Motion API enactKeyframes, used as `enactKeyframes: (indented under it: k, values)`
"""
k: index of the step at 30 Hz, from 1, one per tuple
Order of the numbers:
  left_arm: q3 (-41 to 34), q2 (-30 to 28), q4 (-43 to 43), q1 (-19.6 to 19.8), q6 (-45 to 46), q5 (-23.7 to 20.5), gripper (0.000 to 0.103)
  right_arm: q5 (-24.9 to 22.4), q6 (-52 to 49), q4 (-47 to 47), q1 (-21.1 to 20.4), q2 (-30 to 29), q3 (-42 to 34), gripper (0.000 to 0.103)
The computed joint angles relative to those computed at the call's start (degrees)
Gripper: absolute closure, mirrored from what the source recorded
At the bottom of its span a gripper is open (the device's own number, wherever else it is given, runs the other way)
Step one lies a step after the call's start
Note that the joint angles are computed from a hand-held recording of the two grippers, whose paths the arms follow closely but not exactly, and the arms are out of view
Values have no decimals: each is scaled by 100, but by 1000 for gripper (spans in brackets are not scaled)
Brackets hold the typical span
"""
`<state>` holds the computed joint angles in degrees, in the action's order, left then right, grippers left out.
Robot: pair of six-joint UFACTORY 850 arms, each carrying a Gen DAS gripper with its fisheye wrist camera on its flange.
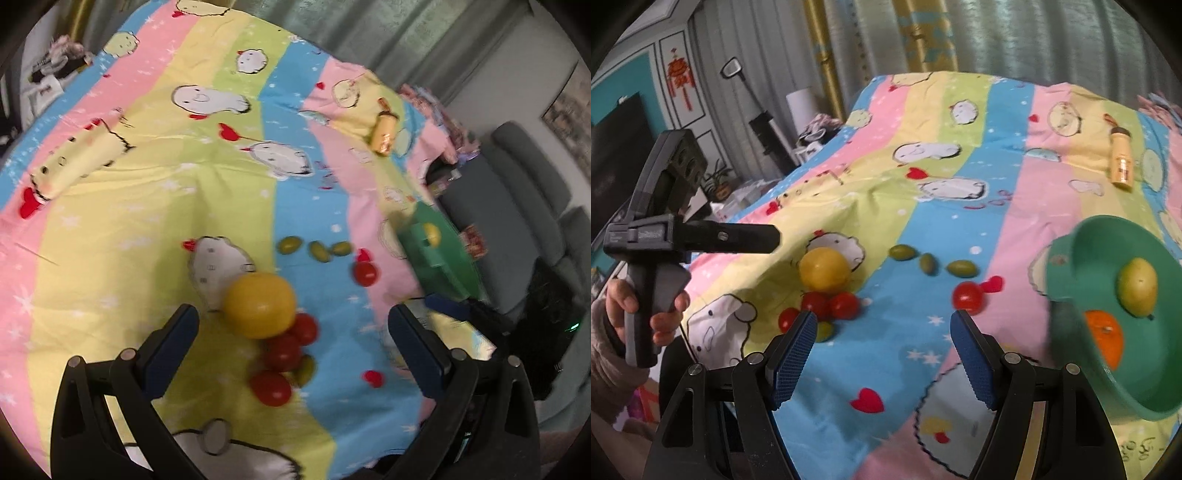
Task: Organize fruits
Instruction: 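Grasp the round yellow lemon with the right tool and lift it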
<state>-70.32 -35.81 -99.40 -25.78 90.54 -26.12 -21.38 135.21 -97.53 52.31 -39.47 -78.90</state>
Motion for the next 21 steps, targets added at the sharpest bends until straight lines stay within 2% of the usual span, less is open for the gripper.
enactKeyframes:
  k: [6,12,16,18,21]
  values:
    - [-19,-69,-247,-114,530,546,1,394,189,-252,-106,-251,-326,28]
    - [-231,-238,142,-94,271,359,3,852,-70,-190,-218,-563,-753,28]
    - [-391,-335,409,-112,161,235,9,1105,-74,-303,-275,-769,-1050,28]
    - [-526,-440,729,-100,-184,182,11,1269,126,-487,-325,-873,-1193,28]
    - [-674,-559,1162,-88,-635,140,19,1505,165,-506,-393,-1049,-1436,28]
